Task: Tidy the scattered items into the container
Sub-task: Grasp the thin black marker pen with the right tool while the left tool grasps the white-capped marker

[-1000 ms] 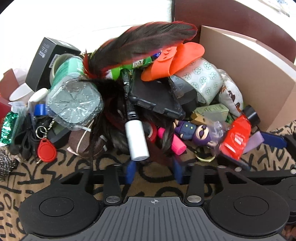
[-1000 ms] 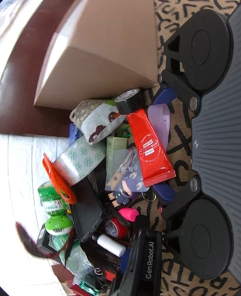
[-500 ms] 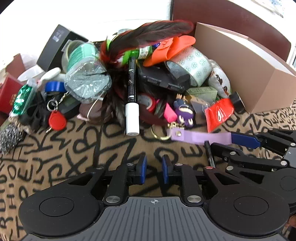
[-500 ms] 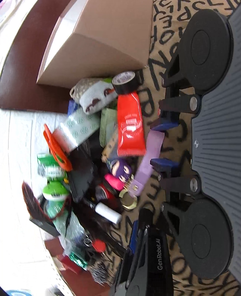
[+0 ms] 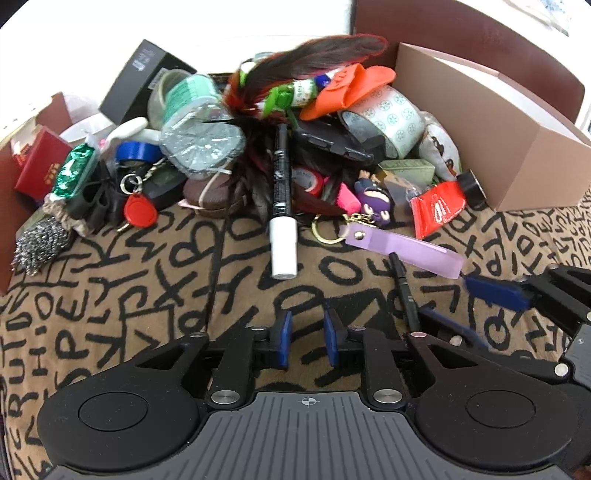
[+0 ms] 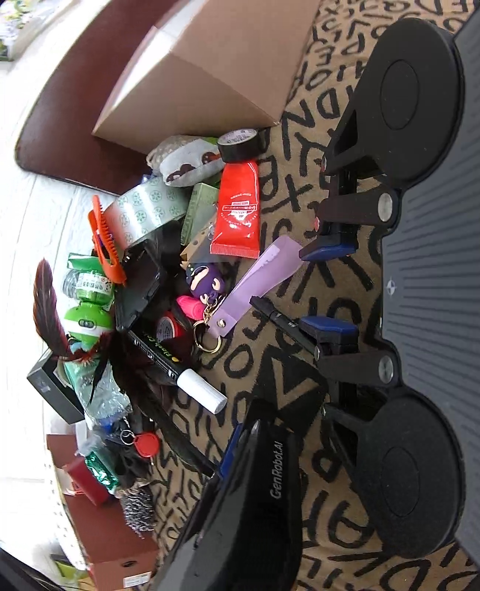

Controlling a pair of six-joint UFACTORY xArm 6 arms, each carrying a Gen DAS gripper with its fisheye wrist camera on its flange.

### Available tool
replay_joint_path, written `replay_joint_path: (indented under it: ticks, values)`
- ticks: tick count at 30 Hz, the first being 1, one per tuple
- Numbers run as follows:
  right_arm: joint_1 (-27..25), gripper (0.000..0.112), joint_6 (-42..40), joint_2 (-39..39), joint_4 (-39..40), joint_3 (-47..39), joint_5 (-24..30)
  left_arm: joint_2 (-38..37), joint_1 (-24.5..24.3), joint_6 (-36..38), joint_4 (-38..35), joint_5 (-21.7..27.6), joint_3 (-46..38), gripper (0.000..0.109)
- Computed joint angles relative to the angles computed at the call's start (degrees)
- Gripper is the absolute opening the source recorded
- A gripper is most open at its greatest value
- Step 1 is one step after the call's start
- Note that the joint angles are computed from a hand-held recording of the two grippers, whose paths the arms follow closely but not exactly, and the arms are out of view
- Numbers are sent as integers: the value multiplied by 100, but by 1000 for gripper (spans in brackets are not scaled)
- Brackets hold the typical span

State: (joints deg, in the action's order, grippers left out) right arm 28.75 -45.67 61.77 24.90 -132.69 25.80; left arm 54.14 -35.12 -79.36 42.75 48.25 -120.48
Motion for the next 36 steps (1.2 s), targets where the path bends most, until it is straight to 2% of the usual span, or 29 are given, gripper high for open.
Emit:
replay_joint_path:
  ticks: [3, 7, 8, 10, 14, 22, 27, 31, 33, 36]
  values:
    - [26, 64, -234, -295, 360, 488, -253, -299, -27, -399, 326, 10, 414, 54]
    - [-17, 64, -426, -617, 896, 923, -265, -814, -46, -970, 716, 30, 1159, 75]
    - [-34, 68, -463, -693, 1027, 1037, -275, -940, -37, -1085, 759, -14, 1365, 79]
    - [-76, 71, -523, -820, 1237, 1221, -201, -1136, -10, -1280, 871, -168, 1719, 79]
    - [-103, 69, -721, -922, 1462, 1393, 8, -1198, 86, -1153, 692, -418, 1919, 77]
    - [12, 68, -1166, -1079, 1958, 1577, -355, -1393, 189, -1412, 919, -571, 2193, 76]
    - [0, 67, -1102, -882, 1871, 1208, 48, -1188, 330, -1080, 626, -675, 1932, 64]
    - [-44, 54, -782, -641, 1565, 854, 510, -1127, 377, -957, 538, -962, 1847, 58]
    - [-46, 46, -691, -550, 1465, 727, 529, -1070, 382, -890, 530, -1013, 1728, 54]
    - [-47, 40, -456, -385, 1218, 462, 524, -996, 416, -857, 573, -1225, 1594, 54]
